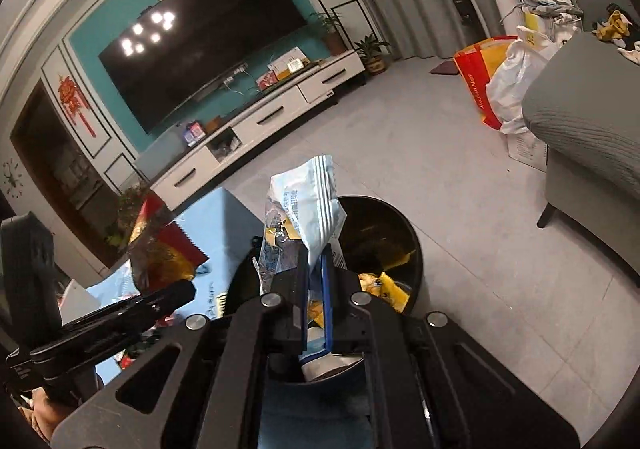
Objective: Collect trash
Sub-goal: 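Carry the red packet and clear wrapper over the black bin and release them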
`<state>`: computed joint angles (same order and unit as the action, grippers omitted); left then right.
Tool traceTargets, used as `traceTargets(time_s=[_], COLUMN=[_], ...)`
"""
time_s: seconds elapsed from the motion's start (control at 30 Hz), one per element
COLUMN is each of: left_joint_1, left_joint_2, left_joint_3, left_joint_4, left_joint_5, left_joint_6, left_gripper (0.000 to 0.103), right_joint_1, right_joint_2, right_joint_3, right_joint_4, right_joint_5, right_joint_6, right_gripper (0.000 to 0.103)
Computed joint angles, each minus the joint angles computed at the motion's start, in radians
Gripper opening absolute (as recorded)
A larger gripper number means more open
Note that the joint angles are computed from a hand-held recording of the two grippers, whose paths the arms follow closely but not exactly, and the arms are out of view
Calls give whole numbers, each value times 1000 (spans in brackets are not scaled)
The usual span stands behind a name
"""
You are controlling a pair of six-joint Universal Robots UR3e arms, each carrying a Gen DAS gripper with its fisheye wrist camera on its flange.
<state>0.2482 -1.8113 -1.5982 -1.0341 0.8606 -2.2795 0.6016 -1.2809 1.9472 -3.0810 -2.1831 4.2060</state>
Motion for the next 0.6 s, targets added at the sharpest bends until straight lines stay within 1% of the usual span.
traceTargets(time_s=[0.07, 0.1, 0.13, 0.17, 0.23, 0.27, 0.3, 0.37, 0.47, 0.53, 0.6], left_joint_1=[-36, -49, -58, -64, -70, -66, -58, -39, 22, 88, 146], left_joint_2=[-43, -56, -71, -83, -98, -101, -101, -90, -25, 43, 96], left_joint_3=[19, 19, 26, 31, 29, 31, 29, 14, -49, -106, -139], left_joint_4=[43, 69, 77, 85, 113, 107, 102, 109, 98, 75, 54], left_joint_5=[28, 39, 43, 48, 58, 54, 47, 40, 0, -41, -60], left_joint_6=[-35, -52, -60, -68, -84, -81, -75, -61, -8, 52, 91], left_gripper=[34, 41, 52, 56, 68, 70, 72, 73, 77, 82, 82], right_joint_1=[-32, -39, -52, -59, -76, -77, -76, -68, -48, -31, -15], right_joint_2=[5, 14, 18, 19, 27, 28, 33, 36, 34, 31, 33], right_joint_3=[22, 19, 27, 34, 47, 49, 57, 56, 43, 27, -3], right_joint_4=[-15, -11, -19, -25, -32, -29, -48, -52, -42, -33, -17], right_joint_5=[35, 42, 57, 68, 92, 93, 96, 90, 76, 74, 81], right_joint_6=[3, 9, 10, 12, 17, 22, 32, 40, 52, 41, 22], right_gripper=[10, 12, 13, 16, 26, 37, 43, 47, 48, 48, 49])
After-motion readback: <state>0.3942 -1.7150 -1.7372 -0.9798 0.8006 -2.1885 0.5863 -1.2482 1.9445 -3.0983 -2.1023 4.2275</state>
